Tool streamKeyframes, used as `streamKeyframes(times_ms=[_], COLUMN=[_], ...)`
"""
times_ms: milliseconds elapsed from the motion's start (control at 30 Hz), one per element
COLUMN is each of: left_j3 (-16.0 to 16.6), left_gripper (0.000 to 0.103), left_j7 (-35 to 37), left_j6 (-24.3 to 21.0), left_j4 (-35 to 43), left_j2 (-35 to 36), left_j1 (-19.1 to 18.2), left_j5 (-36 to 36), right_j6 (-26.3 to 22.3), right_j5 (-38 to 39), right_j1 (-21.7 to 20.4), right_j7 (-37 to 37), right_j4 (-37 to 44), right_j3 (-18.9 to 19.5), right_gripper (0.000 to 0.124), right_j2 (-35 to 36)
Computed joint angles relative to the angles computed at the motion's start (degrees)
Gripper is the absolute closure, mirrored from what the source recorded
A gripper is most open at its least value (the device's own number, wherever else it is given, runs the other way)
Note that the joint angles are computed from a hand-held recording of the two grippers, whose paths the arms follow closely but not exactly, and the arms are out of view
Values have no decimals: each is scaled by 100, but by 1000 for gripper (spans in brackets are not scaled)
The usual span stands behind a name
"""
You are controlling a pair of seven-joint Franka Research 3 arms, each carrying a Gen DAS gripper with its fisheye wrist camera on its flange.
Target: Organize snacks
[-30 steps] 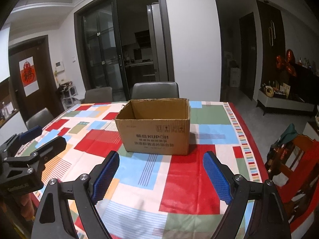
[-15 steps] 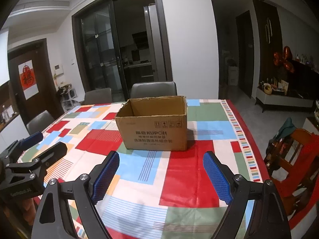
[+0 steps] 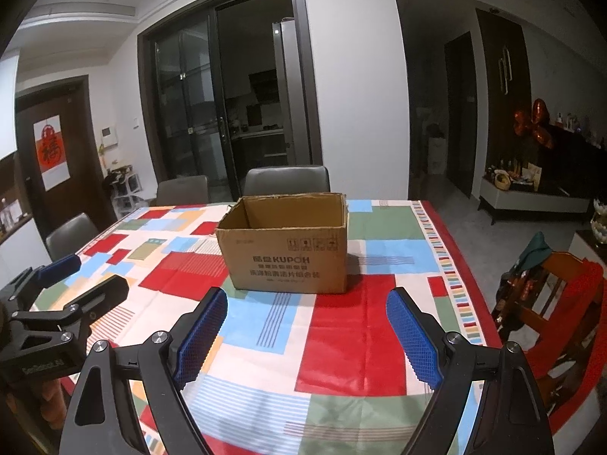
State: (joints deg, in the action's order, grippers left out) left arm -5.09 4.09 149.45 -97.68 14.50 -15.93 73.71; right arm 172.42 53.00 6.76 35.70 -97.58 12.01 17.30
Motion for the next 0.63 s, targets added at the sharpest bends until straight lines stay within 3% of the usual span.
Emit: streamKeyframes(times_ms=[633], left_j3=[-59], left_gripper=[0], left_j7=[-91], left_j6=[-91], left_j4=[-136], left_j2=[-112], left_j1=[17], left_j5=[68], right_j6=[98], right_j5=[63], right_j1=[-3], right_j7=[-74], right_j4=[-96], right_j3=[14], right_gripper=[37], right_j2=[-36])
